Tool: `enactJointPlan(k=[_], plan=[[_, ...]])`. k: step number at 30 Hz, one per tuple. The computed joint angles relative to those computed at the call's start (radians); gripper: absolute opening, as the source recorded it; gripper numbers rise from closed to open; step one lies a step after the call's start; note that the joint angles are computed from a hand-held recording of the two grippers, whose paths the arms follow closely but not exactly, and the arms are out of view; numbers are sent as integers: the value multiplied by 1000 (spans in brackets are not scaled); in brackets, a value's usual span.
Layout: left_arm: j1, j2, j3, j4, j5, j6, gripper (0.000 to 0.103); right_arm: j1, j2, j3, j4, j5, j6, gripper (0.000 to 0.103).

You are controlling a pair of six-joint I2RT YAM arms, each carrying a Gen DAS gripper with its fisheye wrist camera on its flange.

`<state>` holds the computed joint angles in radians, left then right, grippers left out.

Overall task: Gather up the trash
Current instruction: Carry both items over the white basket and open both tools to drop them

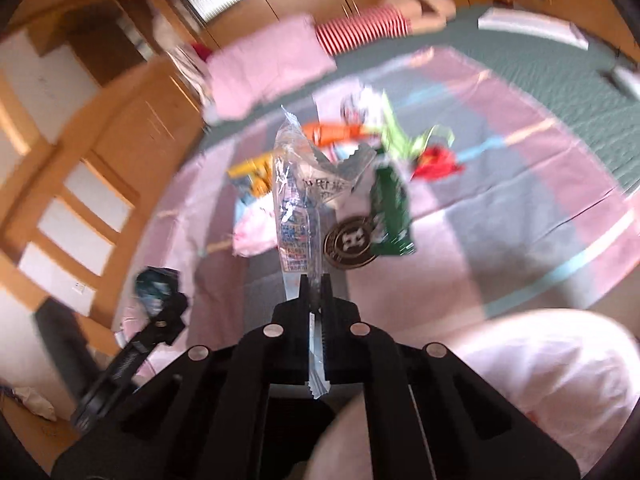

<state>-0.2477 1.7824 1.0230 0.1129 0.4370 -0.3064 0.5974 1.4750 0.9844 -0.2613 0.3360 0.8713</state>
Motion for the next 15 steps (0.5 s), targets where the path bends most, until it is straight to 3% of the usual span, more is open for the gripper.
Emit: enactJointPlan(k=[4,7,11,15], plan=[[-23,-38,-72,21,73,-24,41,86,-228,-134,-125,179,-16,6],[-59,-48,-82,4,59,12,41,152,-309,-188,-307,293,41,5],[-92,-37,-71,-8,40,43,41,142,-249,-219,-431,219,110,5],[-98,-26,-60,-23,40,45,41,90,-209,-290,-357,58,140,9]])
